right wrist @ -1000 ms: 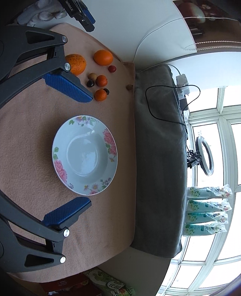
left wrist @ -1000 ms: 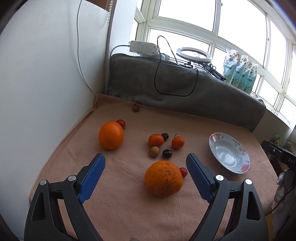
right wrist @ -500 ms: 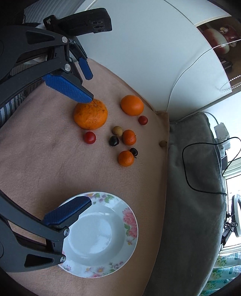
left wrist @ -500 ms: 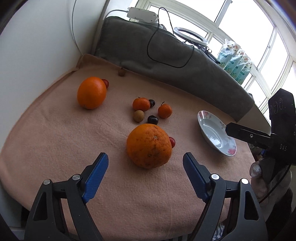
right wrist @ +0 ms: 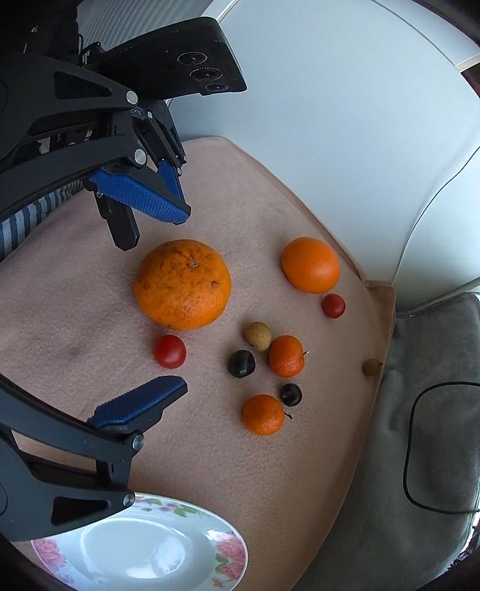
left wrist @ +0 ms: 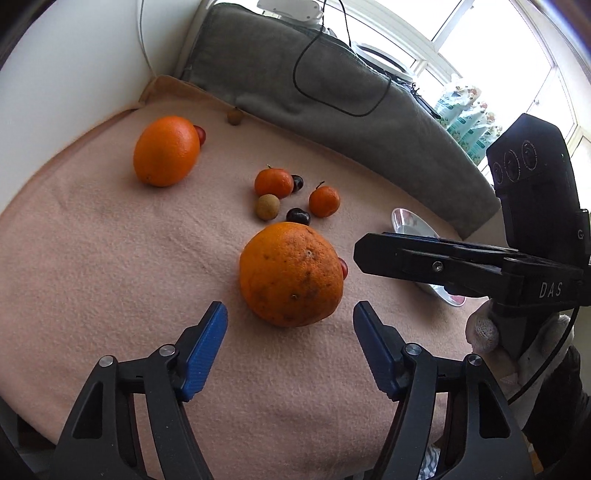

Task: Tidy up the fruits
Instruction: 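Move the right tool toward the large round orange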

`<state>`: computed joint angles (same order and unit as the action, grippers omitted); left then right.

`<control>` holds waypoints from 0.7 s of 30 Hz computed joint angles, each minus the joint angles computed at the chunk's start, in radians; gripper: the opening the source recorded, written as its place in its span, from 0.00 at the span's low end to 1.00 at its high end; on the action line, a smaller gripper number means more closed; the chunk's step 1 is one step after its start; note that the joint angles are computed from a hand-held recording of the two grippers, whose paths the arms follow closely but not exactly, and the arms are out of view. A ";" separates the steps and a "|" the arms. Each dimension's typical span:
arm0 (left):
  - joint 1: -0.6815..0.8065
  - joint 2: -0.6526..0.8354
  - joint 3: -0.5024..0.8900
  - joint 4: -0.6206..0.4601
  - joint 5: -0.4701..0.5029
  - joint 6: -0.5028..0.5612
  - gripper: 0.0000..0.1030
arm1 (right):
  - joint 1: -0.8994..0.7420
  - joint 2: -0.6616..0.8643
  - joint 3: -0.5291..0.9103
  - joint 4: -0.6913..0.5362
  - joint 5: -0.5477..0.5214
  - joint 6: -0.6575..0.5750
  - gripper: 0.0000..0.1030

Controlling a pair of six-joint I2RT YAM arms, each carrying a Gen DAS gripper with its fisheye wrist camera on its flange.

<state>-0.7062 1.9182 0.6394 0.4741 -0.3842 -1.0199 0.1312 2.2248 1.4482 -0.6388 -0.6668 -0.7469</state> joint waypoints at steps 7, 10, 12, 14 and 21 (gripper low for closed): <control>0.014 0.025 0.005 0.027 0.023 0.004 0.68 | 0.033 0.046 0.069 -0.060 0.026 -0.022 0.76; 0.017 0.034 0.011 0.029 0.025 0.007 0.68 | 0.045 0.081 0.116 -0.090 0.034 -0.019 0.74; 0.020 0.039 0.014 0.028 0.024 0.009 0.68 | 0.051 0.097 0.136 -0.099 0.037 -0.016 0.73; 0.026 0.043 0.014 0.032 0.028 0.009 0.68 | 0.055 0.108 0.146 -0.105 0.039 -0.014 0.73; 0.039 0.063 0.025 0.036 0.042 0.014 0.61 | 0.068 0.113 0.146 -0.096 0.048 -0.016 0.73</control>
